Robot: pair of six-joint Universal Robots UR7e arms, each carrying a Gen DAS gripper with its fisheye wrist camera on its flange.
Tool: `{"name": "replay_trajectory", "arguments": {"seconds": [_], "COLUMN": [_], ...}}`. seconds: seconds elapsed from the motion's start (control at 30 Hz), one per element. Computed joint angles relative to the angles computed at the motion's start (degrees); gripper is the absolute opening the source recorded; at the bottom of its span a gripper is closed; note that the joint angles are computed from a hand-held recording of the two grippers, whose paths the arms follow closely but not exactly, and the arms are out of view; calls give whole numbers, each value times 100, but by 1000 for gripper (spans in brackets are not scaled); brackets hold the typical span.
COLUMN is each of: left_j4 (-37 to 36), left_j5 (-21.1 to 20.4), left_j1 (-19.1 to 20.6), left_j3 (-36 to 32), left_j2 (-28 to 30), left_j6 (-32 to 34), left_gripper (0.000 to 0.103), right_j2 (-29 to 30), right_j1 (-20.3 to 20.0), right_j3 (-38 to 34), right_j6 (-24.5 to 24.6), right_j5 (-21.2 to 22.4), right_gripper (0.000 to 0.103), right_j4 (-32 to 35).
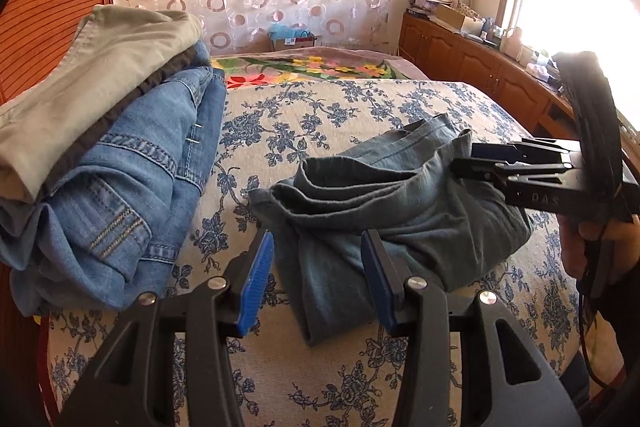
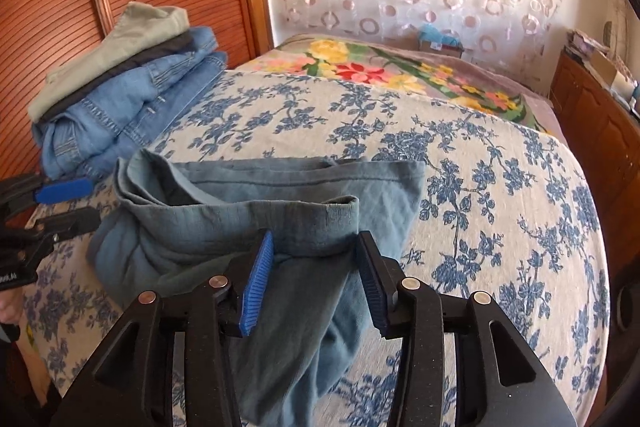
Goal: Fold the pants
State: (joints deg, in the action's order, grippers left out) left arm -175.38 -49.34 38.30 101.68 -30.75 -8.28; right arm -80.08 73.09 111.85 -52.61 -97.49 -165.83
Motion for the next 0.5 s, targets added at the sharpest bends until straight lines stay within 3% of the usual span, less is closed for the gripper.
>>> {"name": "replay_trajectory", "arguments": {"seconds": [0.17,0.2,0.33,0.43,0.5], "left_j4": [70,93,151,176,166], "left_j5": [-23,-26,-35,-22,-16], "left_j1": [24,26,38,49,44], "left_j3": [-50,-56,-90,-96,-82], "left_j2": [37,47,81,81,70], "left_j6": [-47,-57,-81,-103,-103], "left_gripper": [45,45,45,45,45], "right_j2": [30,26,-23,-88,-83], "right_j1": [-39,-45,-106,-155,-141], "right_j3": [-117,-133,-198,-224,-175], "right_j6": [101,92,74,46,27], "right_j5": [82,101,331,598,680], "right_gripper": [43,40,11,5,4], "right_j4": [244,300,539,675,402]}}
